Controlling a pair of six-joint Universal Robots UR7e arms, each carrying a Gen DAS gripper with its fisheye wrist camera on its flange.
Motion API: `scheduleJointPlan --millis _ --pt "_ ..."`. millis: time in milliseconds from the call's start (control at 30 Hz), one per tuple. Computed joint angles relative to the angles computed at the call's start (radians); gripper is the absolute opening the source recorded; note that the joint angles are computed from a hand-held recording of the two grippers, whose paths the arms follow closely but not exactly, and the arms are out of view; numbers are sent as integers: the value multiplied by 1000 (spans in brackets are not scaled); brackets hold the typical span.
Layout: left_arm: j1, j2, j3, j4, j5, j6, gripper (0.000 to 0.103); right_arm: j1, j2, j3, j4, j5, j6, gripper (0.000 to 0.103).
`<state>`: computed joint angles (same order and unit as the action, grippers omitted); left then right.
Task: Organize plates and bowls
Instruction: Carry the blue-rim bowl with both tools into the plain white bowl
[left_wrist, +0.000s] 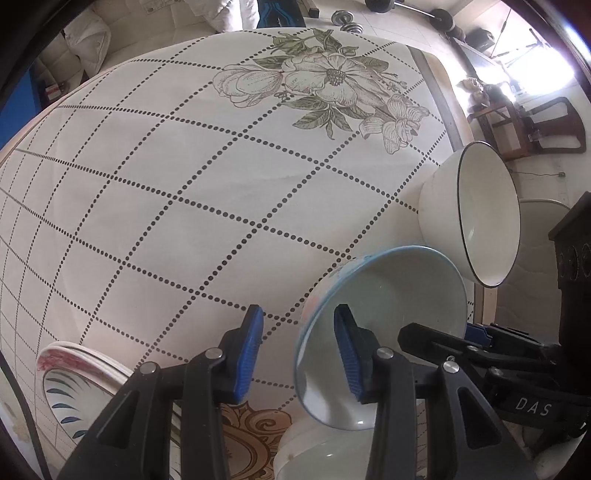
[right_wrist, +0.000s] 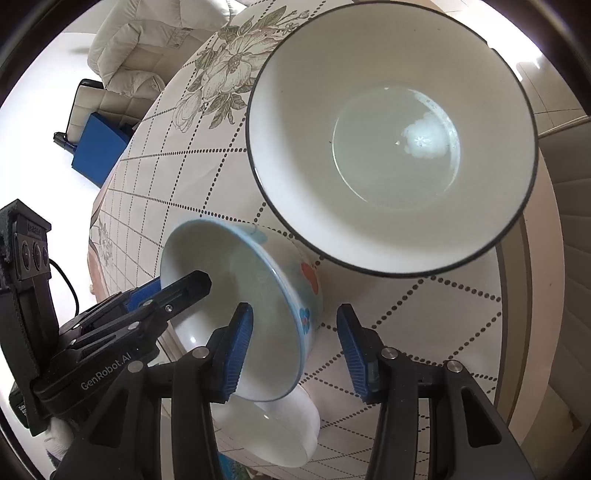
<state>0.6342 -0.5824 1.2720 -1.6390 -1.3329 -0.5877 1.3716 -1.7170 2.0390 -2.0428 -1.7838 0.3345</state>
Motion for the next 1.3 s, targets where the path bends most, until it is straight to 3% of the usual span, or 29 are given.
scheduleJointPlan --millis 133,233,367,567,833,1133,1300 --pt "2 5 -1 -10 -12 3 34 -1 21 -5 -19 -9 4 48" --pt "2 10 -3 -1 -6 1 17 14 34 -9 -18 -30 18 31" --pt "0 1 13 -18 -9 6 11 38 55 -23 3 -95 31 14" --pt "-19 12 -2 -1 10 0 10 61 65 -31 22 -135 35 11" --pt "-31 33 -72 32 28 8 10 60 46 -36 35 -77 63 10" --pt "-57 1 -102 51 28 37 10 141 28 -90 94 -89 107 10" --pt "-79 -61 -53 42 18 29 10 196 -7 -91 131 -100 143 10"
